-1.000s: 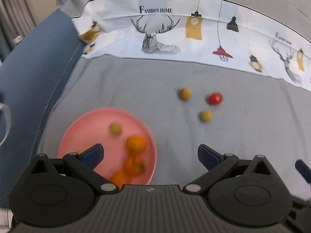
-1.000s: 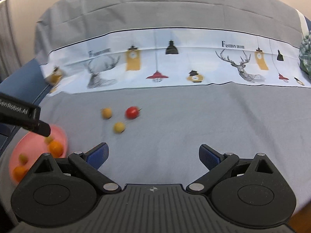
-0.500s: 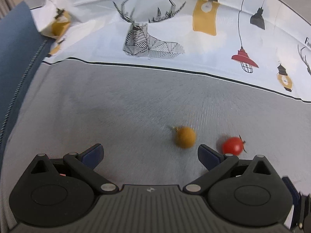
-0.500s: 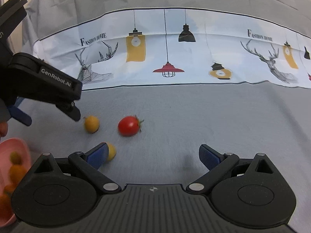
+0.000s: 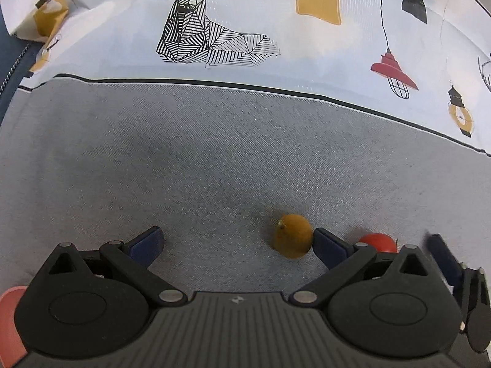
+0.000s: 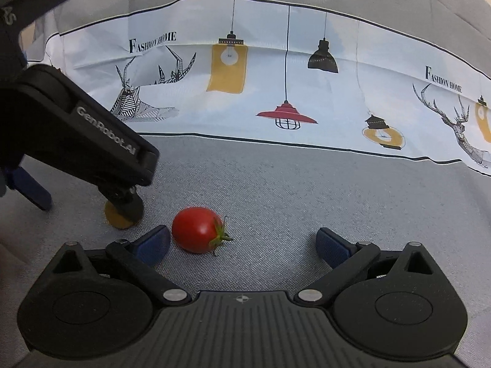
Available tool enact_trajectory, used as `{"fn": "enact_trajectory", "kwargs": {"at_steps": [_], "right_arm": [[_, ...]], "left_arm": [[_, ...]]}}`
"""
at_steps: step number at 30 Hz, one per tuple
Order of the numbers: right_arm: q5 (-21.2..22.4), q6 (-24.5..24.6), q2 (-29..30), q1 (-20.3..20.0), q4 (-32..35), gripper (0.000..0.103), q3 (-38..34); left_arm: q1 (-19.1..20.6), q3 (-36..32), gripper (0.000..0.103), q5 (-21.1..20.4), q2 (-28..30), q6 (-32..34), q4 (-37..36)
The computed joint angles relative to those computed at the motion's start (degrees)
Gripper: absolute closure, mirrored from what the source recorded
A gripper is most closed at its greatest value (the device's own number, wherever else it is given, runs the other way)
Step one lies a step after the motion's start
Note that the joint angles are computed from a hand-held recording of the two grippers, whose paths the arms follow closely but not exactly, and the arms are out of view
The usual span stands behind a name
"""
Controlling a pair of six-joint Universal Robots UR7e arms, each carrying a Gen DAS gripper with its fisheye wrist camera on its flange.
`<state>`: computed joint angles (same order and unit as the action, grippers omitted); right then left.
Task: Organize fruits
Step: 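Grasp a yellow tomato with the left tool while the right tool grasps a red tomato, then carry the yellow and red tomatoes toward the pink plate with both tools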
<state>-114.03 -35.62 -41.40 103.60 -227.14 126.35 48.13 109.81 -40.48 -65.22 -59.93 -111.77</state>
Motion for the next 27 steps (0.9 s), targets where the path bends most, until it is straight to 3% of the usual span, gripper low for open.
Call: {"fn": "enact_trajectory", "kwargs": {"at_steps": [1,2,3,7,15,19,27], "right_arm": [[0.7,-1.2,0.0,-0.1,-0.9,0.045,0.3],[1.3,-2.6,-0.1,-0.1,-1.2,0.071,0.5],[1.4,-3.4,0.0,-0.2,-1.6,0.072,0.6],[0.8,0.0,-0.6,-1.0,-2.6,0.072,0.6],[3.2,4.0,-3.9,-2.6,-4.7,0.072,1.7],[4.8,6.3,-8.0,-1.3,-2.6,0.072,3.8],[5.8,11.1,-18.3,3.5,2.5,0.072,10.7]], "left_arm": [[-0.3,0.5,0.013,0.4,-0.2,0.6,-1.2],[-0.8,0.7,0.037,1.1,-0.3,1.4,-1.3],[-1.2,0.8,0.076,1.5,-0.3,3.3,-1.9],[-1.0,-0.7,0.074,-0.6,-0.8,5.2,-0.6],[-4.6,-1.5,0.074,5.4,-7.0,3.6,5.4],[-7.7,-1.0,0.074,7.0,-10.6,-2.5,12.3],[-15.2,2.1,0.074,3.5,-17.9,-16.7,27.8]]}}
